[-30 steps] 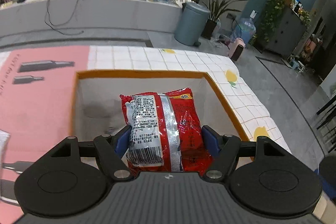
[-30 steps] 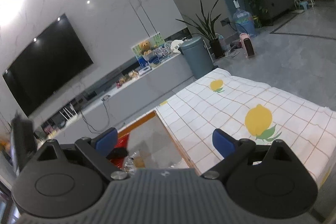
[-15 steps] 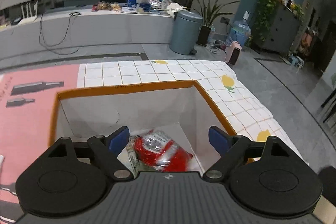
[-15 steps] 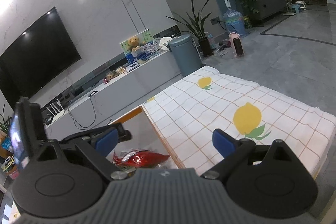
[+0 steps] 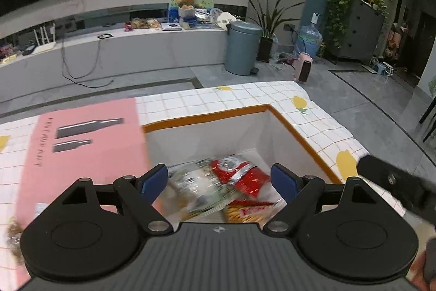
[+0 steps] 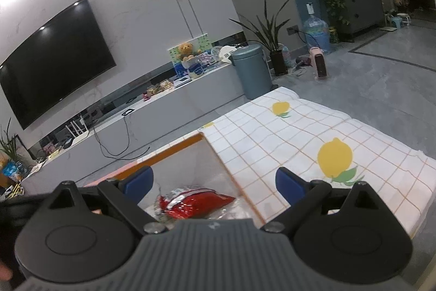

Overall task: Organize snacks
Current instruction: 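Open the left gripper to drop the red packet into the box, then move both grippers back to the clear snack bag and white packet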

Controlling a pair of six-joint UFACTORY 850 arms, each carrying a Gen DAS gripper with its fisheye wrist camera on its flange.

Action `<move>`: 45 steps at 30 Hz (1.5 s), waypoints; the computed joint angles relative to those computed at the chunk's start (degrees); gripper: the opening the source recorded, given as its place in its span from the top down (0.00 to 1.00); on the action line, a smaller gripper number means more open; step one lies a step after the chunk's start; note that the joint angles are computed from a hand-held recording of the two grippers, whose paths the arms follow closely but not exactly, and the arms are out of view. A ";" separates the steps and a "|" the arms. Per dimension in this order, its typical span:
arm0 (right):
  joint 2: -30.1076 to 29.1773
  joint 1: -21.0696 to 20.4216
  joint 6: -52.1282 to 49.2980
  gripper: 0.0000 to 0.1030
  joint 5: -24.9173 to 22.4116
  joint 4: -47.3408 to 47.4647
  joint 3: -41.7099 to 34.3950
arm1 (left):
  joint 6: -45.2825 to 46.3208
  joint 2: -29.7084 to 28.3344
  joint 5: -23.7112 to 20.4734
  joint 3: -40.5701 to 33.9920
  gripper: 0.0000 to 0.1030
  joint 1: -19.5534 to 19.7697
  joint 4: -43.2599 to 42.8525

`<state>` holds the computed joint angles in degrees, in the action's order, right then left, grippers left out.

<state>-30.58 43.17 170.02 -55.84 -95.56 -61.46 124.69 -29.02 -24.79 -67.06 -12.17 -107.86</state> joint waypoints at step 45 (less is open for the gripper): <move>-24.99 1.49 -7.52 0.10 20.83 -24.92 -34.76 | -20.17 -10.97 0.81 -8.41 0.03 23.68 12.57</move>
<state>-55.57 44.66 162.50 -35.01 -120.48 -96.22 104.52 -39.99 -23.99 -75.47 11.51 -95.29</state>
